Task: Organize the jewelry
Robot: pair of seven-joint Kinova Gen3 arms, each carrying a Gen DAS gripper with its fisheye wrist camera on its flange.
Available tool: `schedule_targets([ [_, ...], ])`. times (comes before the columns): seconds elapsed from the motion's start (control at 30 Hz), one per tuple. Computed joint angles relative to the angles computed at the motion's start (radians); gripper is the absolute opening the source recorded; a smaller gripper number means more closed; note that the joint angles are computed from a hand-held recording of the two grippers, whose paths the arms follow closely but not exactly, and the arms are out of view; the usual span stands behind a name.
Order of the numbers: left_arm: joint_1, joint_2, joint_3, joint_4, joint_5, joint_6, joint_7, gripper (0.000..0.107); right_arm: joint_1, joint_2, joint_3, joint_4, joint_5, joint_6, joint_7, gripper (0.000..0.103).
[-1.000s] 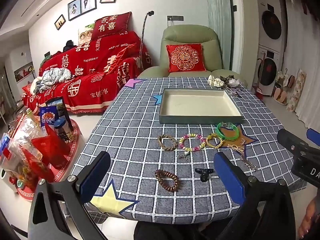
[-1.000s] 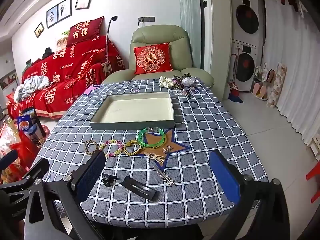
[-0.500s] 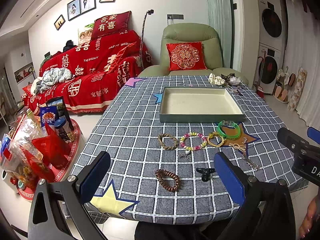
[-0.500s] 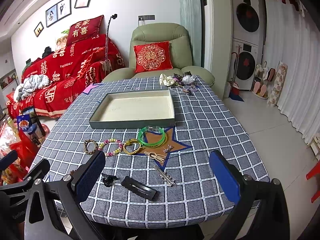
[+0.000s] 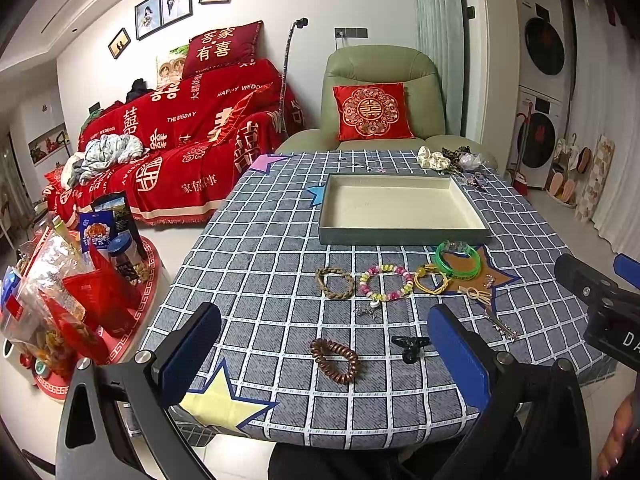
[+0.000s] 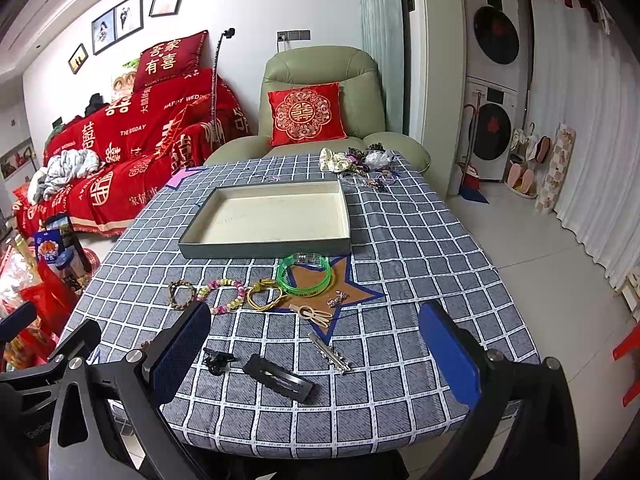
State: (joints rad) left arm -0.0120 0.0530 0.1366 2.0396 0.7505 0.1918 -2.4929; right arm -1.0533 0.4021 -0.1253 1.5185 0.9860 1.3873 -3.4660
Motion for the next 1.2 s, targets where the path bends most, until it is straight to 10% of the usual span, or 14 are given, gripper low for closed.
schedule_targets([
  [1.2, -0.007, 0.01, 0.008, -0.008, -0.079, -0.001, 0.089, 0.103, 0.01, 0.006, 0.002, 0.001, -0.001, -0.019, -0.003, 0.103],
])
